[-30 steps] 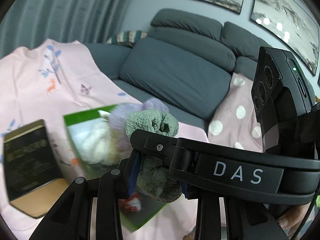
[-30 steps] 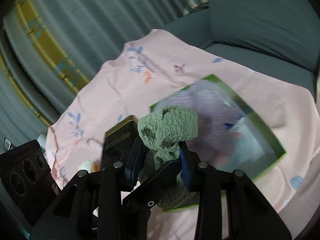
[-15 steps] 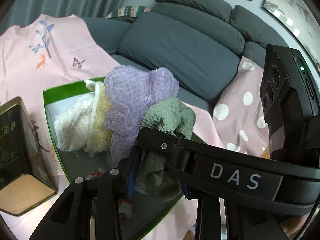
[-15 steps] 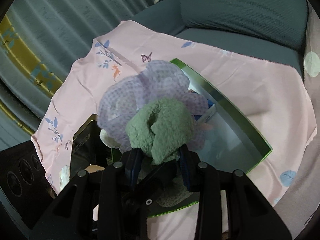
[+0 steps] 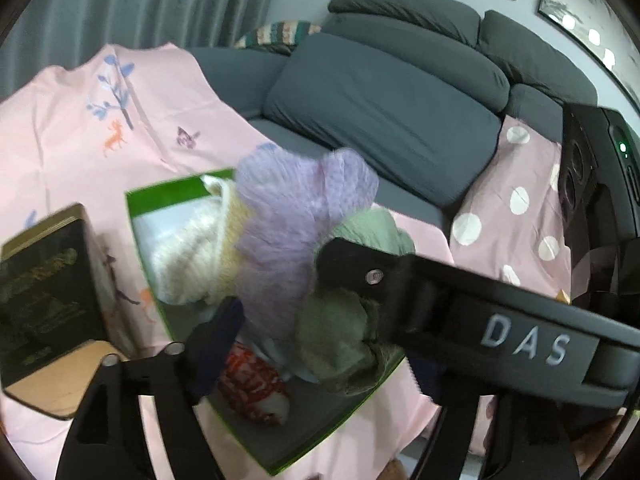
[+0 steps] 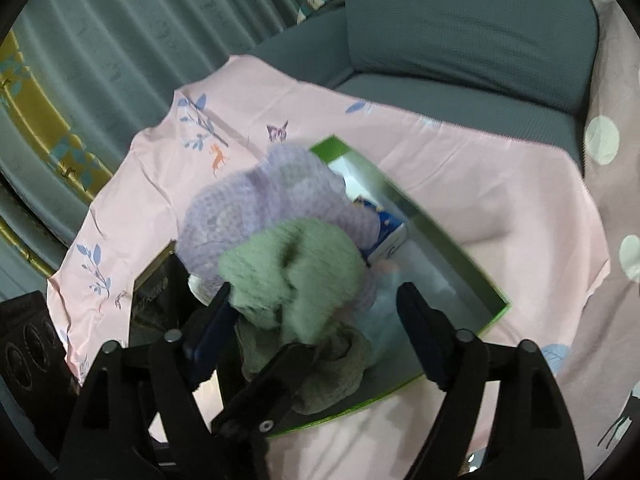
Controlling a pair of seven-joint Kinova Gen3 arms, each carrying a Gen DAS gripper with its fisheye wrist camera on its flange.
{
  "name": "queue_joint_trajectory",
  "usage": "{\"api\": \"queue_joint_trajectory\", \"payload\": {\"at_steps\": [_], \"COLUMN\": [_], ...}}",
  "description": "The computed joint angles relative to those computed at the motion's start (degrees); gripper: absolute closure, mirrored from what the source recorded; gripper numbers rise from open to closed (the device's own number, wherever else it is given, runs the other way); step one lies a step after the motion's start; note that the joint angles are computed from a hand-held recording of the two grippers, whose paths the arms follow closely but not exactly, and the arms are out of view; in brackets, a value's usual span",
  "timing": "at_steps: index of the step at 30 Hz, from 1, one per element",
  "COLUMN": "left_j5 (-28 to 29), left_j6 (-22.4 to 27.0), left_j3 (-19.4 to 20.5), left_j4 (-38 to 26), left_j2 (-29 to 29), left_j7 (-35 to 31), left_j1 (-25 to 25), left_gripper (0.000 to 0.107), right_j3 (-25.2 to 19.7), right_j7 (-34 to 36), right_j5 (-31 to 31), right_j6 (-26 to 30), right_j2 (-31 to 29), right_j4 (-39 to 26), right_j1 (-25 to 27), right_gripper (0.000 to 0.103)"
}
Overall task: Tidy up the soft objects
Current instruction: 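Lower the green scrunchie into the green box and open the right tool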
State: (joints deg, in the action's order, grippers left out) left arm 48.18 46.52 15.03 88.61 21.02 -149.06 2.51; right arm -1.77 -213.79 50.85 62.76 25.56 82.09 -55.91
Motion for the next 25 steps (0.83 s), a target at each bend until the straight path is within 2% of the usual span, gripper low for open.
{"api": "queue_joint_trajectory", "payload": {"at_steps": [2,4,5,7,9,18,21,25], "left_j5": [1.5,2.5,3.4,4.5,3.8,-0.1,0.1,1.2], "left_j6": [-0.6,-2.9,-3.9,-3.7,-2.8,-2.2,-3.4,-2.1], "left_j3": [0.1,-0.3,-0.4,-0.7,-1.7,-3.4,-3.2,-3.1], "left_j4": [0.9,2.6,3.4,3.8,3.3,2.3,3.2,3.2], "left_j2": [-1.1,-3.0,-3.8,-4.5,-4.9,-5.3,-5.8,-5.6], "left_j7": [-1.1,-1.9,-2.5,-3.1,-1.5,4.4,3.6,2.6], "left_j1": [-0.8,-0.9,-1.1,-1.7,-1.4,-0.9,-1.3,-2.2], "left_gripper": [0.02,0.011,0.011,0.01,0.01,0.01,0.01,0.01], "right_j3": [0.3,0.2,0.0,-0.1,-0.2,-0.7,-0.5,-0.1], "right_j7": [-1.2,-1.8,-1.5,-1.1,-0.9,1.1,2.0,3.2], "right_j5": [1.1,1.9,1.9,2.7,3.6,4.3,4.3,4.0], "right_j6": [1.5,3.3,4.5,7.5,9.7,11.4,12.5,13.6], "right_j2": [-0.3,-0.4,-0.4,0.1,0.5,1.3,1.8,2.5], "right_j4": [0.0,-0.3,-0.8,-2.1,-3.0,-4.8,-5.9,-7.4], "right_j1": [-1.1,-1.8,-2.1,-3.1,-3.8,-4.2,-4.6,-5.2], "right_gripper": [0.012,0.011,0.01,0.005,0.004,0.002,0.002,0.001]}}
